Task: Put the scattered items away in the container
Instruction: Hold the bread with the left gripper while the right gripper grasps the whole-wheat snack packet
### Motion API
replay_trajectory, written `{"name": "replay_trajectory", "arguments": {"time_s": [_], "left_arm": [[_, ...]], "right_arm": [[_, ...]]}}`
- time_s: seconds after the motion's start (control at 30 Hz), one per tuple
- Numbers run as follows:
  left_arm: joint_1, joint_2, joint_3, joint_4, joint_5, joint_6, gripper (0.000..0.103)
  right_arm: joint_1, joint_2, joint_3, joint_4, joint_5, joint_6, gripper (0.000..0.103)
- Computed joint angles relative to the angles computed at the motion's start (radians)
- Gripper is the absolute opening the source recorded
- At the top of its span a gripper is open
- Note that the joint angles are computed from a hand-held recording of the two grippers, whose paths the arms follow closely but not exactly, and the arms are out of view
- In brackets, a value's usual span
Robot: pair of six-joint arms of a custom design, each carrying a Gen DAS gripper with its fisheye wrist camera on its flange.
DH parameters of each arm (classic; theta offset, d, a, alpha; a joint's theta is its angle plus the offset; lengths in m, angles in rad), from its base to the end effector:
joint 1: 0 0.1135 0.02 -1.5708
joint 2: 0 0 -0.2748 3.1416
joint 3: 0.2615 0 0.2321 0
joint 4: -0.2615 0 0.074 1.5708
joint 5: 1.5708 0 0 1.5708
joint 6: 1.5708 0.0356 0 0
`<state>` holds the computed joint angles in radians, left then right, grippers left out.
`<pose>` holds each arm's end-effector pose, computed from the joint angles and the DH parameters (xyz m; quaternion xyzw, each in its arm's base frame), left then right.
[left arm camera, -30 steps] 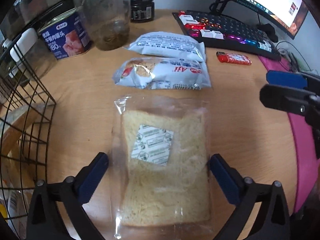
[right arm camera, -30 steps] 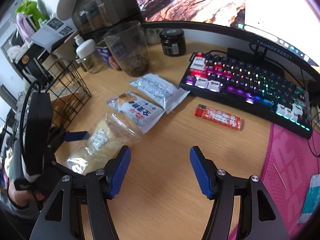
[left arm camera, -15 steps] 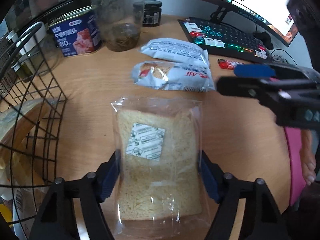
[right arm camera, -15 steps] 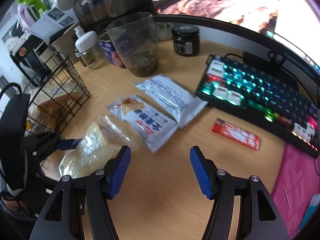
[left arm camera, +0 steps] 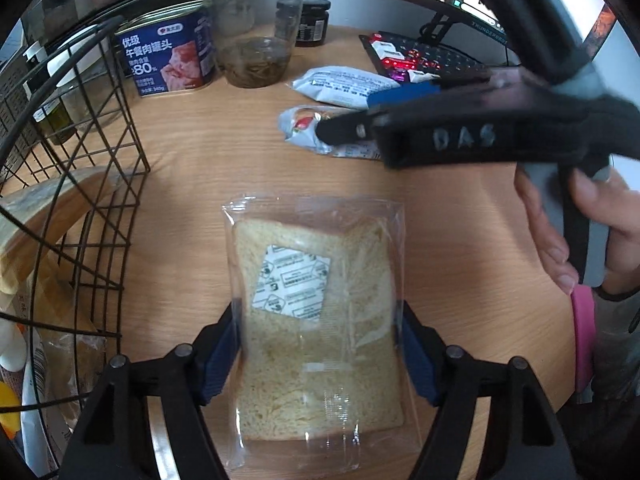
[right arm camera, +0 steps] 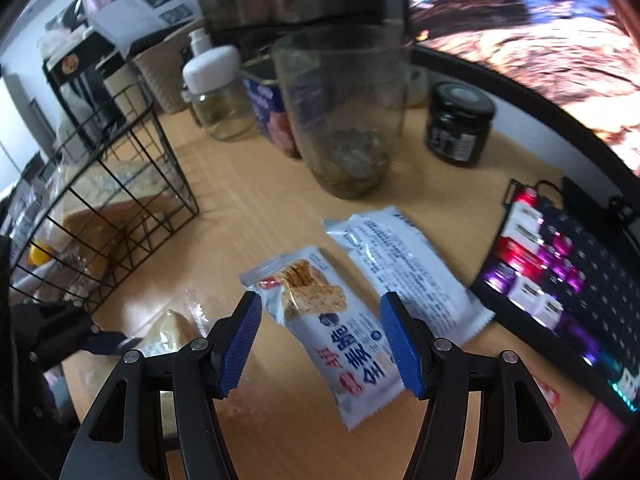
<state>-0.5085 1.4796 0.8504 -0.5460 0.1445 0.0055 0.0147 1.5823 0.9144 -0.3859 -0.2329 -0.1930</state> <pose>0.2191 -0.1280 0.2029 0.2623 0.9422 -0.1173 0.1722 0.2899 0.0125 0.2021 -0.1291 0.9520 0.0893 0.2629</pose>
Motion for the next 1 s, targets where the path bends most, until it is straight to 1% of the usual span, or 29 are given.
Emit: {"name": "replay_trajectory", "arguments": {"time_s": [0.07,0.13,0.27,0.4,0.53,0.57,0.67,0.7,0.83,0.93,1.0], "left_arm": [[-0.002,0.001,0.0,0.002,-0.001,-0.002,0.077],[-0.001,-0.001,-0.002,0.003,0.0,-0.002,0.077],[-0.008,-0.009,-0.009,0.002,-0.009,-0.009,0.077],[-0.011,-0.006,-0.006,0.002,-0.012,-0.013,0.077],[-0.015,0.004,0.002,0.005,-0.019,-0.018,0.077],[-0.013,0.007,0.003,0.007,-0.018,-0.019,0.077],[0.0,0.007,0.007,0.006,-0.005,-0.026,0.076],[0.0,0.006,0.007,0.005,-0.008,-0.029,0.076],[-0.014,-0.03,0.004,-0.006,-0.014,-0.034,0.076],[-0.035,-0.084,0.008,-0.031,-0.03,-0.047,0.076],[-0.051,-0.13,0.019,-0.057,-0.041,-0.054,0.076]], "right_arm": [[-0.005,0.021,-0.003,-0.018,0.016,0.007,0.062],[-0.024,0.018,-0.018,-0.045,0.004,0.012,0.062],[-0.048,-0.102,-0.113,-0.063,0.018,0.022,0.062],[-0.015,-0.128,-0.136,-0.011,0.052,0.031,0.062],[0.034,-0.05,-0.095,0.039,0.068,0.035,0.062],[0.043,-0.029,-0.086,0.038,0.074,0.036,0.061],[0.052,-0.031,-0.097,0.049,0.1,0.048,0.043],[0.046,-0.04,-0.098,0.033,0.091,0.049,0.039],[0.039,-0.122,-0.131,-0.003,0.094,0.057,0.038],[0.009,-0.227,-0.154,-0.055,0.083,0.061,0.038],[-0.009,-0.316,-0.157,-0.114,0.073,0.063,0.038]]}}
